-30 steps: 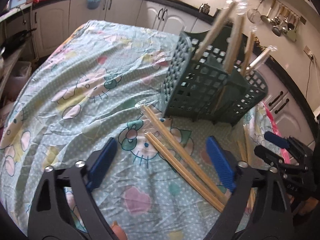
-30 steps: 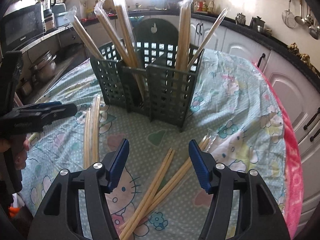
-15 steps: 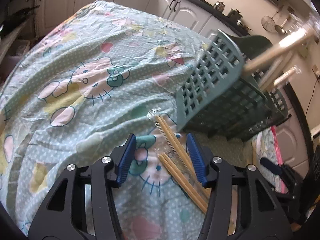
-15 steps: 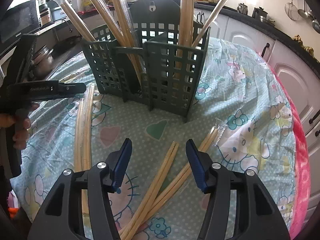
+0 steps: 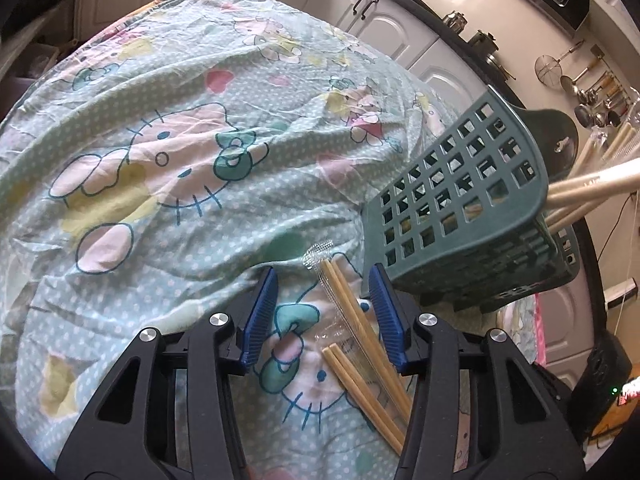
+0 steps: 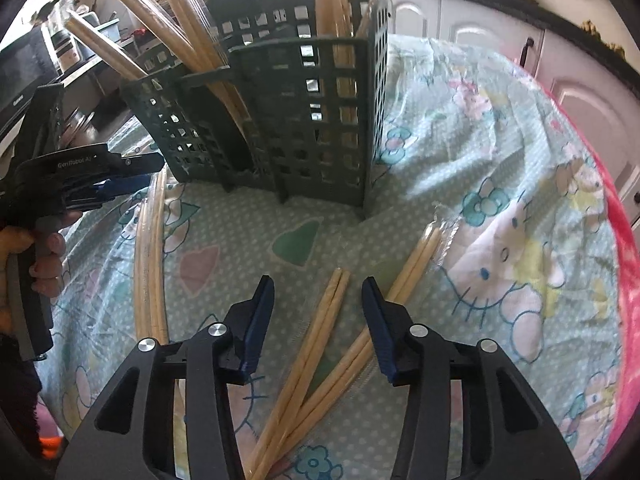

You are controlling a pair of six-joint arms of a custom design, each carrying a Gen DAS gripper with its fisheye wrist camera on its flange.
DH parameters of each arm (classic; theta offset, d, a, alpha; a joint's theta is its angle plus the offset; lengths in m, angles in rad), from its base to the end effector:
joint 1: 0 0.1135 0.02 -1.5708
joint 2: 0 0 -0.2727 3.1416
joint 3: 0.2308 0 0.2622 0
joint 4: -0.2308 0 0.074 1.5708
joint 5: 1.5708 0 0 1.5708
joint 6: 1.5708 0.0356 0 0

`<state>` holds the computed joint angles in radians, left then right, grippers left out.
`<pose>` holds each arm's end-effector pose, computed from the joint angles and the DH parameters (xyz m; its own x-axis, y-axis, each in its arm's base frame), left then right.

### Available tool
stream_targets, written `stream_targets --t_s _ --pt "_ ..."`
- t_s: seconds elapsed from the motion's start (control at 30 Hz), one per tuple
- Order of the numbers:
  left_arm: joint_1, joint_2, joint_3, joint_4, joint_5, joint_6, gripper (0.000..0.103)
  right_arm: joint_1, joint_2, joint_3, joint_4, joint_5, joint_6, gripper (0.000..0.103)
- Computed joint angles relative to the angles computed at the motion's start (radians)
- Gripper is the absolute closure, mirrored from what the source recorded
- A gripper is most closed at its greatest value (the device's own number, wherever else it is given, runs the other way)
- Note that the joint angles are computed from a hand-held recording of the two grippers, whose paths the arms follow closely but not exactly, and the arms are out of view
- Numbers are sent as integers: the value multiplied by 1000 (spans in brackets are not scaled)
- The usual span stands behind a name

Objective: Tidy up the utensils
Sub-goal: 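Close the left tool on a wrapped chopstick while the right tool grasps another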

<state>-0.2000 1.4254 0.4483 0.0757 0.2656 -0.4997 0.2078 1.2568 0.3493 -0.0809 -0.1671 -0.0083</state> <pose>0.2336 -0.0569 0.1203 -0.8429 -0.3009 -0.4460 -0.0599 0.8763 -0.4780 0.1947 0.0471 0.1176 -0.8147 -0.1801 -0.5512 -0.2997 0.9445 0.1343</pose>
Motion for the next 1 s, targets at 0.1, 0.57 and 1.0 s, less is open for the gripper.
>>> stream_targets --t_s 0.1,0.57,1.0 --pt "7 18 3 15 3 2 69 2 16 5 8 -3 14 60" --pt "39 66 40 10 61 -40 80 -29 47 26 5 -28 37 79" --pt "67 88 26 54 106 -32 98 72 -32 2 -15 -12 65 93"
